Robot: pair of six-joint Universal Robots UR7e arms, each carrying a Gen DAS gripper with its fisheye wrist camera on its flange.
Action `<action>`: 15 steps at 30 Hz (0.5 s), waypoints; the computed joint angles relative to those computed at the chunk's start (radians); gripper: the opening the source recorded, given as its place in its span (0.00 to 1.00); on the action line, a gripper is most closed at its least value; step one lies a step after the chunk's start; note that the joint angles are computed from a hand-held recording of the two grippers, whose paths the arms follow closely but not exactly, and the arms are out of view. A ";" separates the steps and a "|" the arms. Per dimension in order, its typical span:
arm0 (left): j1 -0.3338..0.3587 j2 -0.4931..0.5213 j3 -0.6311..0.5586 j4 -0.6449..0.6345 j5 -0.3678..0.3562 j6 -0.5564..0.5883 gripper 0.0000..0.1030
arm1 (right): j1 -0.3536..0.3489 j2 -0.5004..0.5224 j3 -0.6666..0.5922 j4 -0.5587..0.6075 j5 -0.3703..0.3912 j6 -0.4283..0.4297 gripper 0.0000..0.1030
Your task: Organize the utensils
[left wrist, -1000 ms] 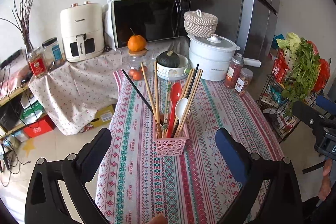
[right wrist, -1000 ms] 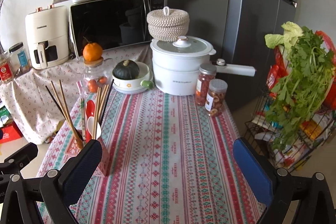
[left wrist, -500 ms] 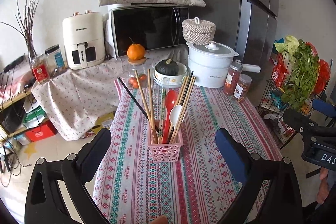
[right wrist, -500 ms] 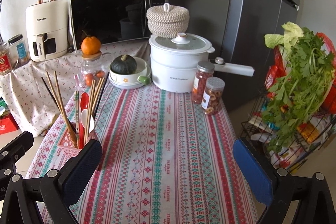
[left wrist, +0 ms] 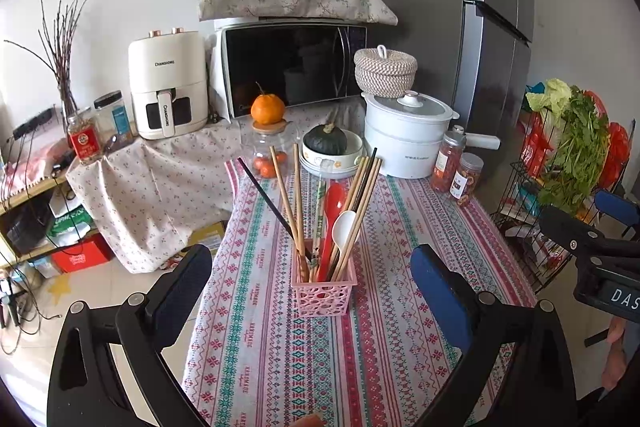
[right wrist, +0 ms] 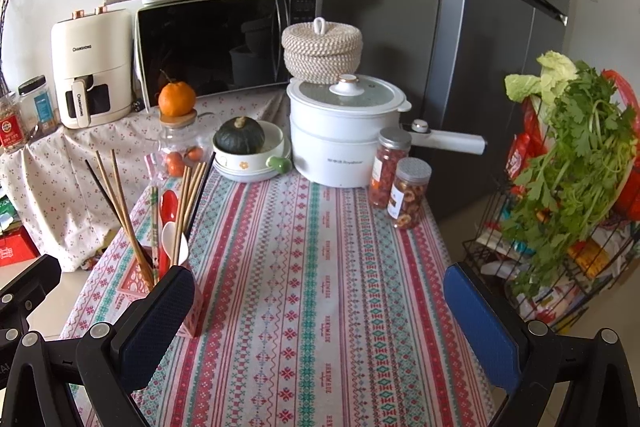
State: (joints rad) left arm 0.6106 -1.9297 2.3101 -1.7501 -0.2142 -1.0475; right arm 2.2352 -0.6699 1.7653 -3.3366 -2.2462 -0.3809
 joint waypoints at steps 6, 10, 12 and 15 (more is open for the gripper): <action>-0.001 -0.007 0.000 0.024 0.000 -0.015 0.98 | 0.003 0.000 -0.001 -0.004 0.010 -0.005 0.99; 0.000 -0.007 0.002 0.015 0.000 -0.010 0.98 | 0.002 -0.003 0.002 -0.002 0.014 -0.001 0.99; 0.000 -0.007 0.002 0.013 -0.001 -0.007 0.98 | 0.002 -0.004 0.004 -0.006 0.015 0.002 0.99; 0.000 -0.008 0.003 0.006 -0.001 -0.002 0.98 | 0.002 -0.006 0.004 -0.008 0.015 0.006 0.99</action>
